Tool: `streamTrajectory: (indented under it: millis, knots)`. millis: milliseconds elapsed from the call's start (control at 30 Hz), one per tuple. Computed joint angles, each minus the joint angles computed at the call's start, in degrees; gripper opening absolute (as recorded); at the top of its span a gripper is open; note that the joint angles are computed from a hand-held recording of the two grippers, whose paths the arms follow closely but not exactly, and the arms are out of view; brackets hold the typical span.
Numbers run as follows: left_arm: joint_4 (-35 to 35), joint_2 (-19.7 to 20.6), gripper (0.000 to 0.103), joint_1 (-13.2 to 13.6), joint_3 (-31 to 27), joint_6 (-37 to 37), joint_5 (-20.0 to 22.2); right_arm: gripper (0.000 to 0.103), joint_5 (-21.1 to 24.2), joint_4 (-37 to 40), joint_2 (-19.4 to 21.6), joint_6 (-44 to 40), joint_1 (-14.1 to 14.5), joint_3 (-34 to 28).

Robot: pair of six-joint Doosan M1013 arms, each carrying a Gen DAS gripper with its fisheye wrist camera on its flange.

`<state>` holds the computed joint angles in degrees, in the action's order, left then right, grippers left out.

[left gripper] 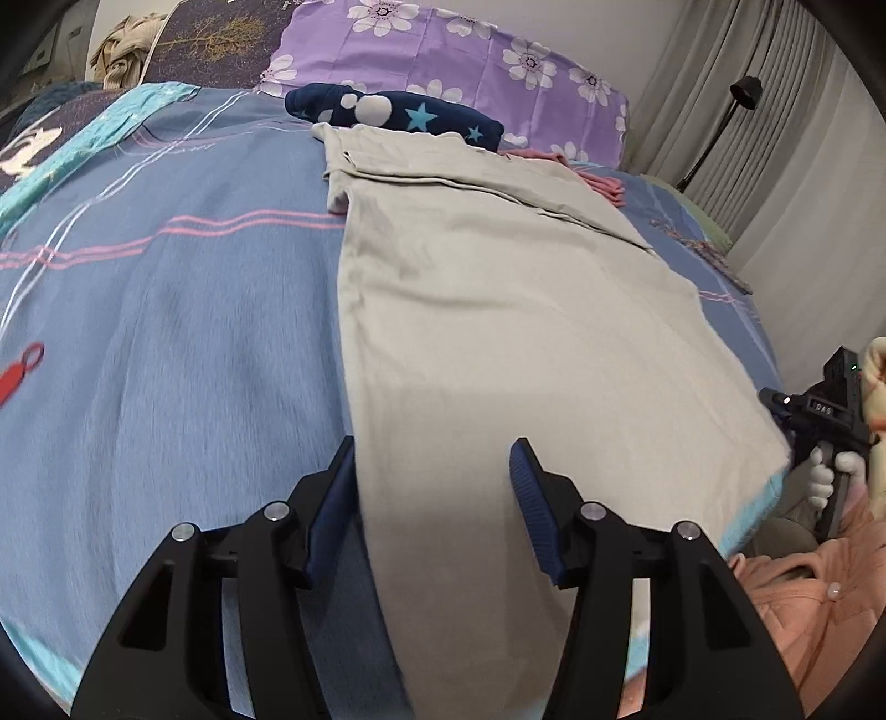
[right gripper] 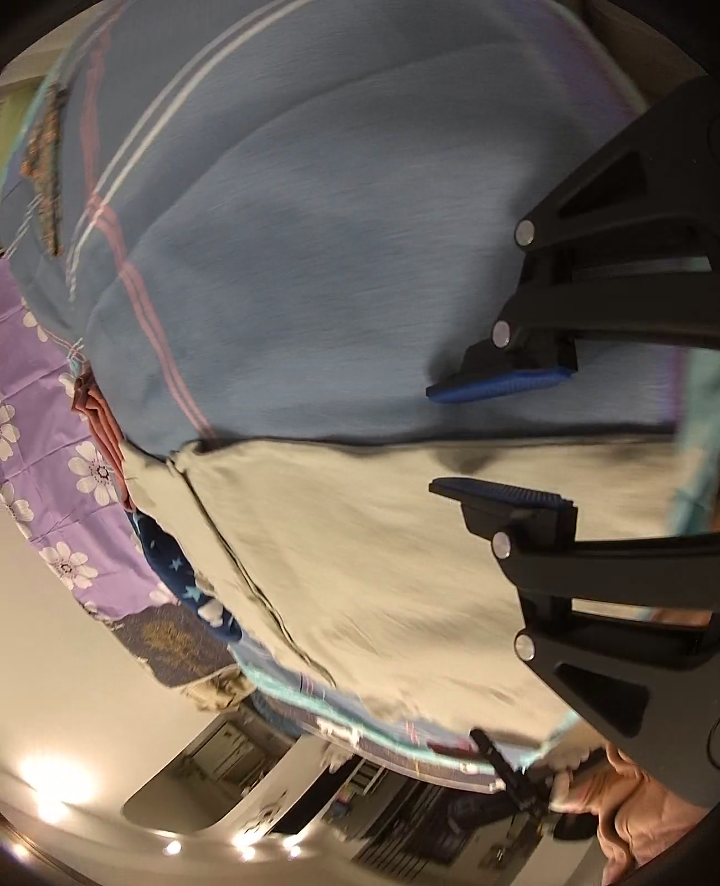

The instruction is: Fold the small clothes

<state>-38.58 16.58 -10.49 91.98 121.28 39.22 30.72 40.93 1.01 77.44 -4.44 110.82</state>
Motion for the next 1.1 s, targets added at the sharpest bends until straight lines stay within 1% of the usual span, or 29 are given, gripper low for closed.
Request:
streamTrajectory:
  millis: [33,100,167,300,400,467,500,533,600,633,667,700,733,767,800,833,900,933,1000,1033,1100]
  knots:
    - [-2.49,-0.58,0.056,0.41,1.09,1.50,0.01,0.028,0.39,3.10,-0.73,-2.74,-0.35,1.06]
    - [-6.54,-1.16,0.056,1.14,2.34,3.58,0.50,0.029,1.23,6.99,-1.72,-6.26,-0.75,2.40]
    - [-10.84,-1.57,0.056,1.83,3.40,5.50,1.33,0.029,3.08,10.75,-2.46,-9.32,-1.33,3.38]
    - [-14.60,-2.15,0.056,2.11,4.72,7.92,2.02,0.030,6.34,14.10,-3.00,-11.96,-2.07,3.95]
    - [-17.45,-1.67,0.056,2.32,4.72,9.70,3.00,0.036,7.41,17.15,-2.19,-14.77,-2.46,3.54]
    - [-18.67,-1.05,0.055,2.49,4.15,10.26,3.85,0.037,8.46,20.35,-0.82,-16.90,-2.52,2.75]
    - [-18.30,-0.91,0.052,2.46,3.95,10.05,4.01,0.037,8.84,20.71,-0.27,-17.46,-2.37,2.25]
    - [-17.20,-0.92,0.049,2.32,3.79,9.07,3.78,0.037,8.64,19.40,0.19,-16.80,-1.86,1.55]
    - [-16.34,-1.37,0.029,2.67,4.29,7.24,3.70,0.037,8.20,17.10,0.03,-15.04,-1.29,1.21]
    - [-16.97,-1.56,0.024,3.06,4.63,6.97,4.12,0.035,8.53,16.77,-0.43,-14.89,-1.31,1.52]
    - [-19.02,-1.62,0.016,3.80,5.17,7.18,4.95,0.032,8.79,16.62,-0.79,-14.92,-1.38,1.87]
    - [-20.99,-1.47,0.006,4.32,5.48,7.44,5.69,0.023,8.74,16.18,-1.02,-14.67,-1.40,2.10]
    - [-22.23,-1.28,0.006,4.58,5.53,7.64,6.20,0.010,7.92,14.56,-1.22,-13.15,-1.19,2.18]
    - [-23.48,-1.28,0.005,4.55,5.69,8.10,5.82,0.009,7.26,13.41,-1.07,-11.60,-1.04,1.98]
    - [-24.73,-1.28,0.005,4.37,5.49,9.02,5.45,0.007,7.05,13.92,-0.85,-11.15,-1.11,1.83]
    - [-26.29,-1.33,0.005,4.34,5.31,10.48,5.46,0.006,6.54,16.30,-0.75,-12.22,-1.15,1.59]
    - [-32.68,-2.35,0.005,4.24,5.01,16.95,4.95,0.005,5.78,21.44,-1.15,-17.13,-1.20,1.28]
    - [-34.80,-2.88,0.005,4.29,5.05,19.28,4.79,0.005,5.21,25.86,-1.84,-21.86,-1.20,1.11]
    - [-41.58,-4.63,0.004,4.39,5.19,26.42,4.59,0.005,4.73,32.67,-3.20,-29.07,-1.45,1.00]
    - [-42.99,-5.27,0.004,4.36,5.32,28.37,4.31,0.005,4.59,37.05,-4.33,-33.67,-1.63,1.13]
    - [-44.73,-7.89,0.004,3.76,6.32,32.61,1.39,0.005,3.81,41.63,-6.38,-38.98,-1.72,1.68]
